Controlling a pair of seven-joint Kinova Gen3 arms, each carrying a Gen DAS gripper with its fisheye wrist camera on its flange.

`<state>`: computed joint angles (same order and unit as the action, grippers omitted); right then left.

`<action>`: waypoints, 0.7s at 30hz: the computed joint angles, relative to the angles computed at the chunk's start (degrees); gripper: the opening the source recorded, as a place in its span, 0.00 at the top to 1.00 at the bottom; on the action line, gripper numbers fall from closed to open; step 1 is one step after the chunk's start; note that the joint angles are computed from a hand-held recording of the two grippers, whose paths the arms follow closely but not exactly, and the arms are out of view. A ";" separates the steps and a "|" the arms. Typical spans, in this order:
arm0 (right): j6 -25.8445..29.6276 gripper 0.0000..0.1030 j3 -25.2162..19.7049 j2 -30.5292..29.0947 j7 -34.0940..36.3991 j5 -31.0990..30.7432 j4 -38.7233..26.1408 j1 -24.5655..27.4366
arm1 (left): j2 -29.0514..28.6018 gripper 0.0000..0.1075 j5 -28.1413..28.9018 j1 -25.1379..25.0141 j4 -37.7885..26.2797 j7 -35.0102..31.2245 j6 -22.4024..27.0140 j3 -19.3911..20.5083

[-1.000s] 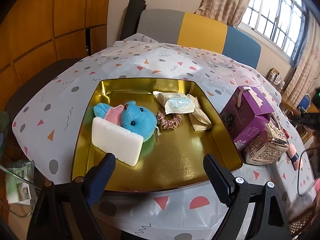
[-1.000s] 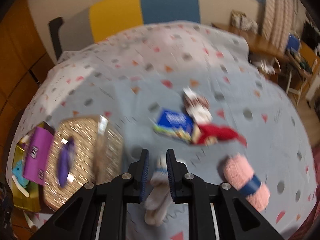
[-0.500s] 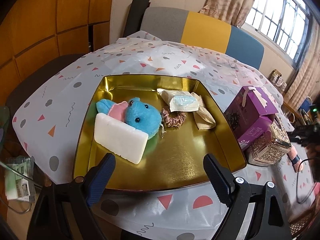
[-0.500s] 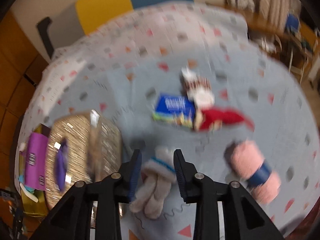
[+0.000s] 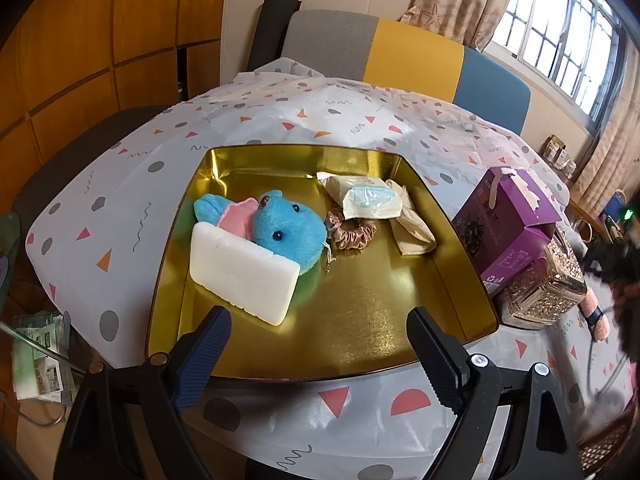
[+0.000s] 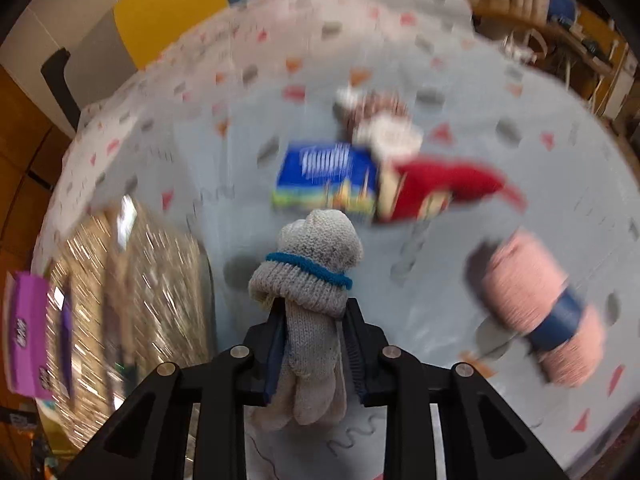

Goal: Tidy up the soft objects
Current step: 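Carry the gray knit glove toward the gold tray with the right gripper, then lower the gray glove into the tray and open the right gripper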

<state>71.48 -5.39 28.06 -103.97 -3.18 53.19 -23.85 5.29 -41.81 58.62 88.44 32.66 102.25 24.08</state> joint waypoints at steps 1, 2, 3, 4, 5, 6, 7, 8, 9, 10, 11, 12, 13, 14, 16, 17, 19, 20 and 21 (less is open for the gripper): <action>-0.21 0.74 -0.03 -0.15 0.37 0.10 -1.06 -0.02 | 0.03 0.16 0.05 -0.02 0.02 -0.06 -0.12 0.00; -0.56 0.74 0.01 -0.38 0.77 0.52 -2.23 -0.34 | 0.09 0.16 0.05 -0.04 0.03 -0.20 -0.26 -0.01; -0.94 0.74 0.25 -0.64 0.93 1.52 -3.71 -1.23 | 0.14 0.16 0.11 -0.10 0.00 -0.52 -0.47 -0.05; -1.64 0.74 0.31 -0.95 1.26 2.32 -5.07 -2.08 | 0.20 0.16 0.22 -0.15 -0.05 -0.83 -0.61 -0.10; -2.19 0.74 0.17 -1.20 1.72 2.52 -6.11 -2.48 | 0.32 0.16 0.24 -0.13 -0.17 -0.93 -0.63 -0.12; -2.74 0.74 -0.17 -1.40 2.42 2.59 -7.74 -3.09 | 0.36 0.16 0.27 -0.10 -0.18 -1.10 -0.71 -0.17; -3.35 0.74 -0.80 -1.53 3.62 2.20 -9.49 -3.63 | 0.37 0.16 0.32 -0.09 -0.19 -1.18 -0.75 -0.23; -3.96 0.74 -1.36 -1.88 4.68 1.68 -10.17 -4.08 | 0.36 0.16 0.39 -0.03 -0.18 -1.14 -0.74 -0.25; -4.52 0.74 -2.09 -2.12 6.19 1.09 -11.34 -4.78 | 0.29 0.16 0.41 -0.03 -0.14 -1.11 -0.78 -0.30; -5.00 0.74 -2.93 -2.33 8.05 0.39 -12.38 -5.59 | 0.32 0.16 0.32 0.00 -0.12 -1.08 -0.76 -0.30; -5.24 0.74 -3.45 -2.58 9.35 -0.22 -12.99 -6.45 | 0.29 0.16 0.26 0.04 -0.07 -0.99 -0.69 -0.30; -5.44 0.74 -4.36 -2.72 11.41 -1.19 -13.83 -7.30 | 0.24 0.16 0.28 0.05 0.02 -0.90 -0.65 -0.31; -5.72 0.74 -4.88 -2.82 12.94 -1.99 -14.09 -8.07 | 0.16 0.16 0.35 0.03 0.13 -0.80 -0.63 -0.31; -6.11 0.74 -5.93 -3.23 15.12 -3.35 -13.77 -8.71 | 0.09 0.16 0.41 0.01 0.26 -0.68 -0.63 -0.30; -6.55 0.74 -7.41 -4.00 19.01 -5.86 -12.26 -9.73 | 0.05 0.16 0.42 0.06 0.24 -0.44 -0.34 -0.20; -6.45 0.74 -8.03 -4.32 20.83 -6.70 -11.37 -10.64 | -0.10 0.16 0.47 0.04 0.40 -0.31 -0.30 -0.17; -5.13 0.74 -9.00 -4.27 23.85 -8.22 -10.24 -12.47 | -0.27 0.16 0.49 0.05 0.62 0.15 -0.17 -0.02; -4.42 0.74 -9.07 -4.03 24.71 -8.54 -10.08 -13.45 | -0.33 0.16 0.53 0.04 0.69 0.37 -0.12 0.06; -3.81 0.74 -9.26 -4.05 25.83 -8.80 -9.25 -14.41 | -0.41 0.16 0.61 -0.01 0.79 0.49 -0.08 0.12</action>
